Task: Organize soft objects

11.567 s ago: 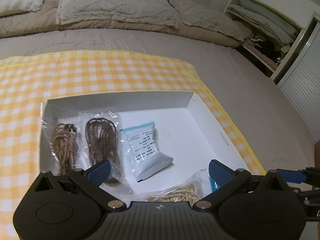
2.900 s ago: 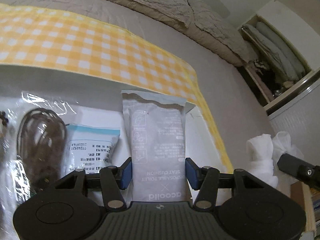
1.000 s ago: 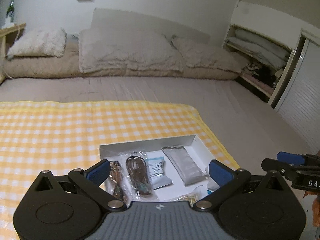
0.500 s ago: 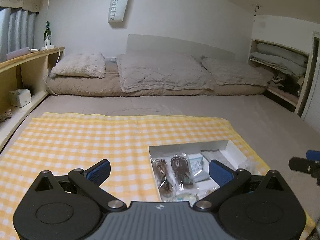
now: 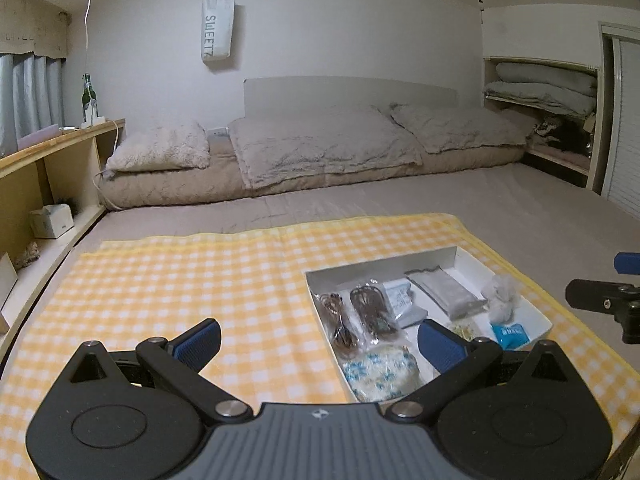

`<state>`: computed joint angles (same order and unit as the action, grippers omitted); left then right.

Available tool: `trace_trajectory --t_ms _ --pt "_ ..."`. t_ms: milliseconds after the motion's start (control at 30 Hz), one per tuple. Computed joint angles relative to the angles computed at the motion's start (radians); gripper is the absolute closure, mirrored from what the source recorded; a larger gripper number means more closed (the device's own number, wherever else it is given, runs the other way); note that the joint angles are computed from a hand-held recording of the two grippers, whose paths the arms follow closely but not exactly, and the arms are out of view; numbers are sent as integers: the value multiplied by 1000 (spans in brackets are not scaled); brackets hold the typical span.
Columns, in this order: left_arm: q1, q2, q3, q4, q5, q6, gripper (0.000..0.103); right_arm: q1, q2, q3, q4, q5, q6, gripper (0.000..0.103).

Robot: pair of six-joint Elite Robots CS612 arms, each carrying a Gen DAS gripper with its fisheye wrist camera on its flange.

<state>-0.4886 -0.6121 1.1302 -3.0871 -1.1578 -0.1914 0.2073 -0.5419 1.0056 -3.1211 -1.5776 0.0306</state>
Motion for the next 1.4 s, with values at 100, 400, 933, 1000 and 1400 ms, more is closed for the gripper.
trace_trajectory --t_ms 100,400,933,1000,1400 --pt "-5 -5 17 -20 12 20 0 5 -3 16 -17 -14 -11 4" --pt "-7 -16 49 -37 -9 -13 0 16 -7 42 -57 -64 -17 0" --pt "-7 -23 68 -31 -32 -26 0 18 -15 69 -67 -82 -24 0" --pt "-7 -23 68 -30 -30 -25 0 18 -16 71 -69 -82 -23 0" --pt "-7 -24 71 -31 -29 -21 0 20 -17 71 -61 -82 -26 0"
